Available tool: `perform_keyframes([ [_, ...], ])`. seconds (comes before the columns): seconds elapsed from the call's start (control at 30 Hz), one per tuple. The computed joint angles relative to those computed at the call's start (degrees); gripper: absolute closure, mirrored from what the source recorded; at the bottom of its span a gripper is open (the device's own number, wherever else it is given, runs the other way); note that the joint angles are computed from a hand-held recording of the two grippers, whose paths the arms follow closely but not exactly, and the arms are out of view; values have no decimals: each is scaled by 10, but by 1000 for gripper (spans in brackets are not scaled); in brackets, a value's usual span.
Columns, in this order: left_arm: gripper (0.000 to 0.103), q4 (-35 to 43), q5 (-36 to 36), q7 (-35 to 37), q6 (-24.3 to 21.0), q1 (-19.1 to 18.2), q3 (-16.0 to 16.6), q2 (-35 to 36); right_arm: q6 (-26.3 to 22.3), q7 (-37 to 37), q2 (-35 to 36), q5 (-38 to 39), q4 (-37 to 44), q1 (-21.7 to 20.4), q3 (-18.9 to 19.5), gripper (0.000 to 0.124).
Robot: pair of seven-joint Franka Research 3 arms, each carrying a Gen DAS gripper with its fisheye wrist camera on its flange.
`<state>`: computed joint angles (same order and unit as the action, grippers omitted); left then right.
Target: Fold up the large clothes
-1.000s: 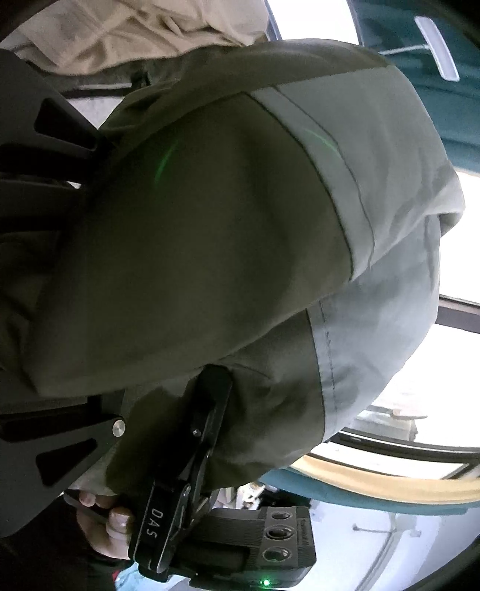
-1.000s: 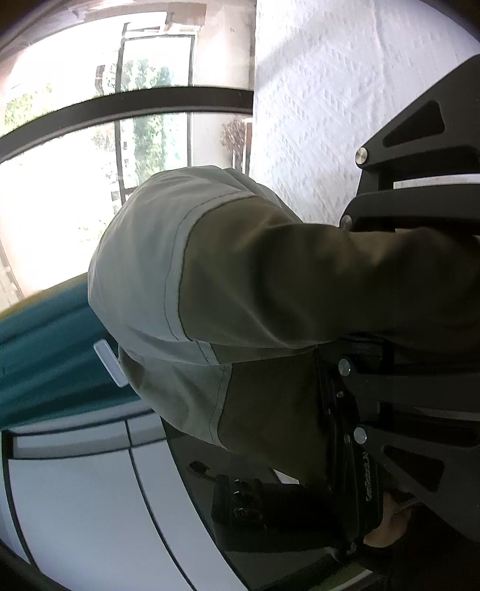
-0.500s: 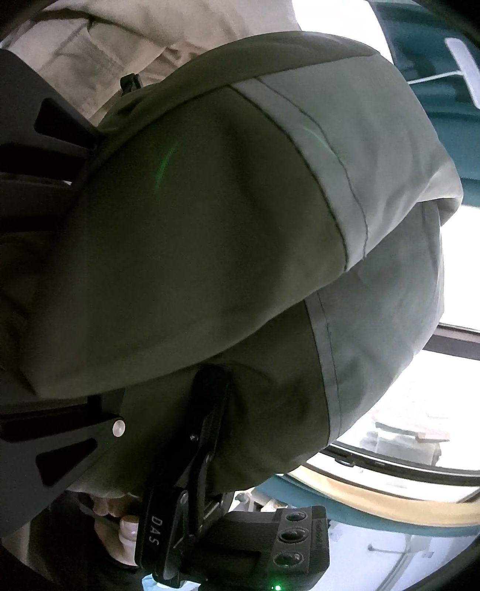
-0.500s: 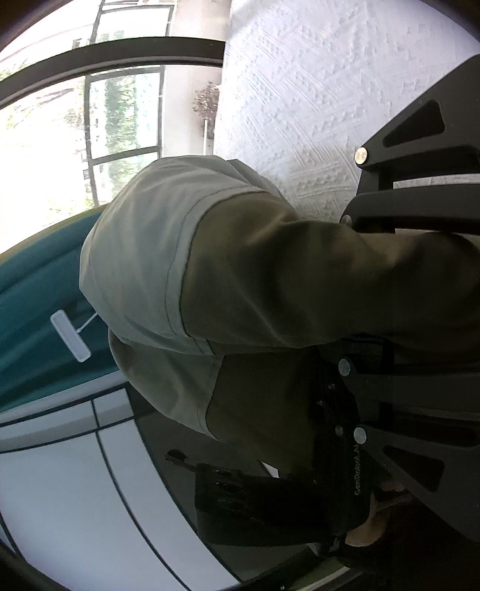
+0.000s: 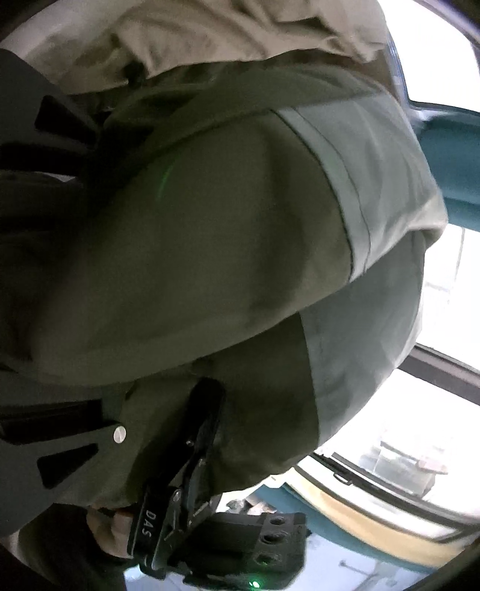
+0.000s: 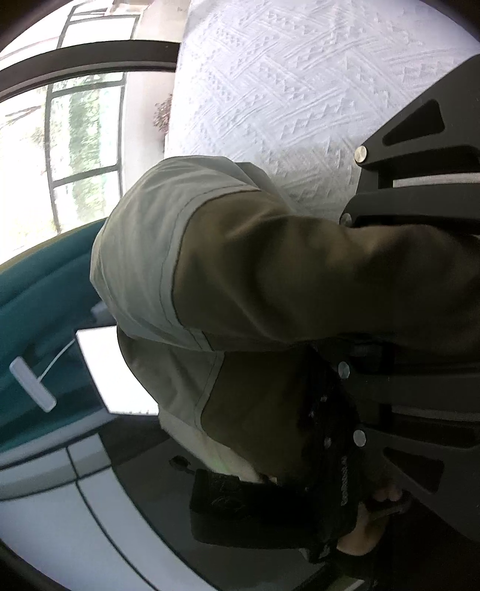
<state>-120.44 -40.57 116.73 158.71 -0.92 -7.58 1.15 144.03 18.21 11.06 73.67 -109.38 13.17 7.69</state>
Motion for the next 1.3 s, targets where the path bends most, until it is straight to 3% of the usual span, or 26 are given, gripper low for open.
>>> perform_keyframes([
  [0.17,60,19,-88,34,-27,13,-5,23,-19,49,38,-32,33,-10,-2,70],
  [0.3,58,15,-75,8,-21,13,-8,16,-35,61,57,-44,57,-19,4,61],
  [0.43,55,-13,-25,-57,-10,7,-1,-21,-58,94,70,-60,79,-29,7,56],
  [0.5,53,-61,-28,-45,-10,8,18,-69,-63,107,71,-57,85,-35,8,54],
  [0.7,50,-88,67,-129,12,-11,42,-113,-75,124,67,-55,91,-47,7,54],
  [1.0,50,-134,129,-159,38,-37,99,-171,-107,133,73,-72,99,-59,1,54],
  [1.1,50,-137,162,-188,47,-31,97,-173,-129,156,88,-86,116,-65,-3,42],
  [1.17,50,-140,181,-207,42,-26,101,-180,-119,174,94,-106,121,-64,-7,25],
  [1.3,50,-148,224,-258,36,-5,98,-189,-90,168,86,-106,110,-69,-3,22],
])
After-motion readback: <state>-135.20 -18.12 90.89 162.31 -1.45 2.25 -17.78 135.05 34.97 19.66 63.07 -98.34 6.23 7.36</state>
